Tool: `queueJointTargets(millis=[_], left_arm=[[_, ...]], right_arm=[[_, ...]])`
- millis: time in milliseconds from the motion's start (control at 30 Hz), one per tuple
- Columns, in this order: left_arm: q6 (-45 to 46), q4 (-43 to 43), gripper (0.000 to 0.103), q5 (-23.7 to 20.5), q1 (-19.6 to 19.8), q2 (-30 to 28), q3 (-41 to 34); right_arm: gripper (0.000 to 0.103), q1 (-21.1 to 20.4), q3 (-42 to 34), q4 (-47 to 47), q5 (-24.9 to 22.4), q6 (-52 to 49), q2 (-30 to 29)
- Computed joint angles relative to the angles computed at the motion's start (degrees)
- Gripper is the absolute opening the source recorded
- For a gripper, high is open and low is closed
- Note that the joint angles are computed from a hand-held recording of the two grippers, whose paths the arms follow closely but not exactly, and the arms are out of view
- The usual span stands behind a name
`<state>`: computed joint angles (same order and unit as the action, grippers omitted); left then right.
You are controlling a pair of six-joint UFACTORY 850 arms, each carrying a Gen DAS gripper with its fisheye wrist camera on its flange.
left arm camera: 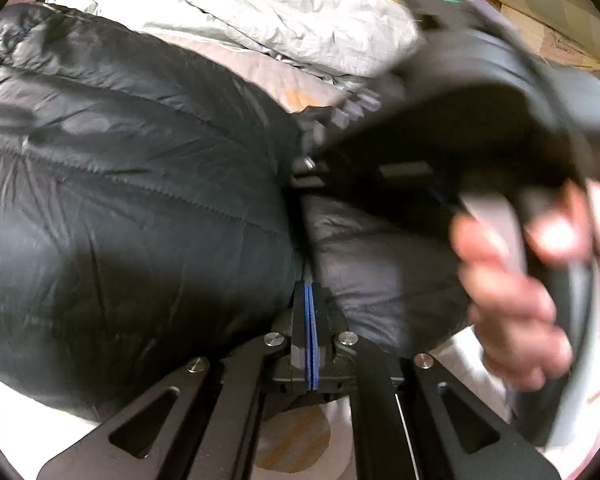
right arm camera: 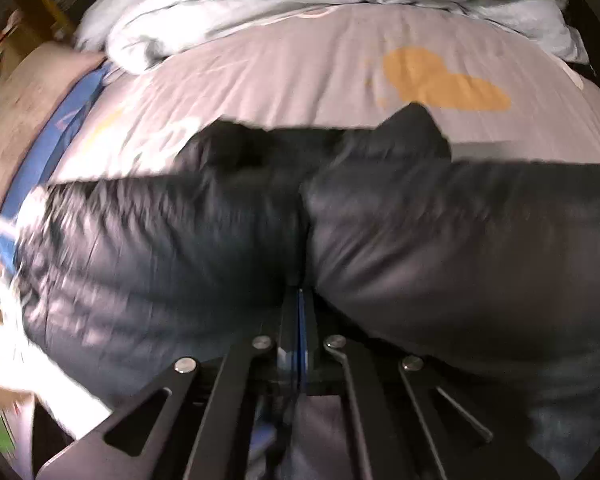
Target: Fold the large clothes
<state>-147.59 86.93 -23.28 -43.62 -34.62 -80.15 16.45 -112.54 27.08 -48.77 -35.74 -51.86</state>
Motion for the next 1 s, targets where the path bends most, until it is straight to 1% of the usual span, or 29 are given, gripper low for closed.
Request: queueJointTargets(millis=[100, 167, 233, 300, 333, 367, 433, 467, 500, 533, 567, 600, 633, 667, 700, 733, 767, 800, 833, 867, 900, 933, 1000], left_arm=[[-0.7, 0.5, 0.004, 0.2, 0.0, 0.2, 0.4], [-1.1, 0.9, 0.004, 0.2, 0.1, 0.4, 0.6], [-0.8, 0.6, 0.004, 0.2, 0.1, 0.4, 0.7], [0.9, -0.9, 0.004, 0.1, 0.1, 0.2, 0.1], [1.3, -1.1, 0.004, 0.1, 0.0, 0.0, -0.2], [1.3, -1.2, 0.004, 0.2, 0.0, -0.2, -0.5], [0.6, -0.6, 0.004, 0.6, 0.1, -0.3, -0.6], [0.4, -0.4, 0.004, 0.6, 0.1, -0.3, -0.6], [0.4, -0.4, 0.004, 0.7, 0.2, -0.3, -0.6], [0.8, -0.6, 0.004, 0.7, 0.3, -0.6, -1.0], [0.9, -0.6, 0.004, 0.7, 0.3, -0.6, -1.0], [0.9, -0.6, 0.004, 0.6, 0.3, -0.9, -1.3], [1.1, -0.8, 0.004, 0.6, 0.3, -1.0, -1.4], [1.2, -0.8, 0.004, 0.6, 0.3, -1.1, -1.4], [1.1, -0.7, 0.004, 0.6, 0.2, -1.2, -1.5], [1.0, -0.7, 0.004, 0.6, 0.2, -1.1, -1.5], [0.6, -0.4, 0.004, 0.7, 0.2, -1.1, -1.4], [0.5, -0.2, 0.004, 0.7, 0.2, -1.2, -1.3], [0.5, -0.2, 0.004, 0.7, 0.2, -1.3, -1.4], [0.8, -0.5, 0.004, 0.7, 0.2, -1.5, -1.6], [1.1, -0.7, 0.004, 0.6, 0.2, -1.6, -1.7], [1.5, -1.0, 0.004, 0.5, 0.1, -1.7, -1.9], [1.7, -1.2, 0.004, 0.5, 0.1, -1.3, -1.7]], right_arm=[[0.0, 1.1, -7.9, -4.3, -0.3, 6.6, -5.1], [0.0, 1.8, -12.8, -6.7, -1.5, 10.6, -8.0], [0.0, 2.5, -17.4, -9.6, -2.8, 13.8, -10.4], [0.0, 2.3, -19.7, -9.2, -3.3, 14.7, -11.4], [0.0, 1.8, -18.9, -7.5, -2.9, 13.7, -10.6], [0.0, 1.0, -15.7, -4.3, -1.4, 10.3, -8.5], [0.001, -1.1, -4.2, 5.2, 4.7, -1.6, -0.5], [0.004, -2.3, 1.8, 10.0, 7.6, -7.6, 3.9], [0.015, -3.4, 6.3, 15.1, 9.2, -13.6, 7.1], [0.025, -5.1, 10.9, 20.6, 9.4, -19.6, 10.6], [0.042, -6.9, 15.1, 25.9, 8.5, -25.6, 13.6], [0.047, -8.1, 18.3, 30.0, 8.4, -30.1, 15.7], [0.047, -9.5, 21.9, 33.1, 8.4, -33.9, 18.2], [0.05, -10.8, 24.4, 35.1, 8.3, -36.4, 20.1], [0.062, -12.3, 27.0, 36.9, 8.3, -38.7, 21.9], [0.07, -13.8, 29.6, 39.4, 9.5, -40.8, 23.6], [0.089, -14.8, 31.9, 42.9, 11.0, -43.0, 24.8], [0.103, -16.2, 34.1, 48.5, 12.6, -45.9, 26.0], [0.103, -17.5, 36.1, 54.3, 14.0, -47.8, 26.9], [0.103, -18.7, 37.2, 57.7, 14.9, -47.3, 27.1], [0.103, -19.2, 37.1, 58.8, 14.9, -45.3, 26.7], [0.103, -20.2, 36.7, 58.6, 13.6, -42.0, 25.8], [0.103, -22.0, 34.5, 54.5, 10.2, -34.4, 23.3]])
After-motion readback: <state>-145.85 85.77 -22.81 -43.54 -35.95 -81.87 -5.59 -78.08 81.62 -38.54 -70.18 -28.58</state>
